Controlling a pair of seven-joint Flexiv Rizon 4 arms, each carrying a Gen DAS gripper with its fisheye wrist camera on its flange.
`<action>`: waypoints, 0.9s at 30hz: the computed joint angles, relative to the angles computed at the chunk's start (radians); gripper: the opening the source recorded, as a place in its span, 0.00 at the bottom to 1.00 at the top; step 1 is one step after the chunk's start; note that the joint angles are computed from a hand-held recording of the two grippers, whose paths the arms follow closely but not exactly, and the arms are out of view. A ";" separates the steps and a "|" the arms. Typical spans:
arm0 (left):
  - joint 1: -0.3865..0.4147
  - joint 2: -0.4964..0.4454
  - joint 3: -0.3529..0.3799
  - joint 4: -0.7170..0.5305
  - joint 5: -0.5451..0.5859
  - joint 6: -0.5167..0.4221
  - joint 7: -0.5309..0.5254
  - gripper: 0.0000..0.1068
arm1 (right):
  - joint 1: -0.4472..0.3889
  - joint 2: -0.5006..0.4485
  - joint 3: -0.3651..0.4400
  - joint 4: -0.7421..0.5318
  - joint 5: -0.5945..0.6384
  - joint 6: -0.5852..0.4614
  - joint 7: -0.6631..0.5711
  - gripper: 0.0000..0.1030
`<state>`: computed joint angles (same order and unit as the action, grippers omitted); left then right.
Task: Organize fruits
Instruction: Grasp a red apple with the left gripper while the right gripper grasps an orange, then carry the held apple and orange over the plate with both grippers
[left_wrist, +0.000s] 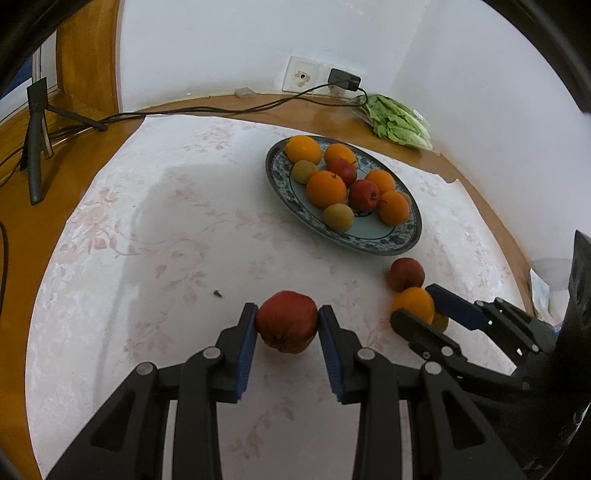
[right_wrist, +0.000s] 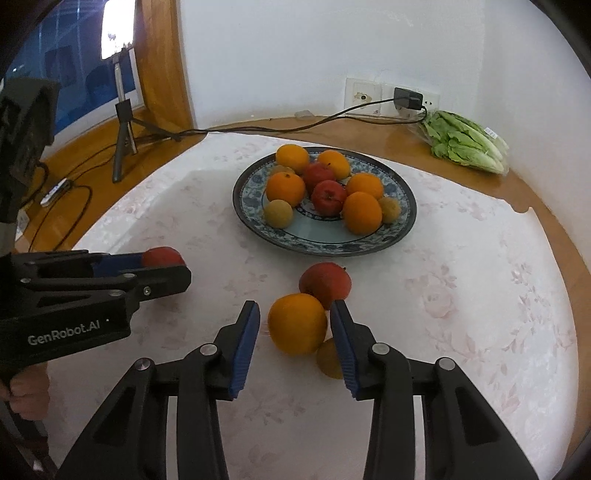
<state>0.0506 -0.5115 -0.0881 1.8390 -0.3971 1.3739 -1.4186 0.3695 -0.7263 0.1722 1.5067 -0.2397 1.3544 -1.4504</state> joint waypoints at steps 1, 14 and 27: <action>0.000 0.000 0.001 0.000 0.000 0.000 -0.001 0.33 | 0.010 0.000 -0.013 0.001 -0.007 0.000 0.006 0.40; 0.011 0.007 -0.013 0.012 -0.013 0.014 0.006 0.32 | -0.024 -0.008 0.042 -0.014 0.018 -0.011 -0.006 0.33; 0.005 -0.002 -0.008 -0.042 -0.001 0.008 0.029 0.32 | -0.075 0.011 0.118 -0.024 0.117 0.029 -0.077 0.34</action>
<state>0.0553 -0.5138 -0.0958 1.7970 -0.3981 1.3818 -1.3897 0.2941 -0.7156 0.2898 1.4827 -0.1222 1.3836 -1.5276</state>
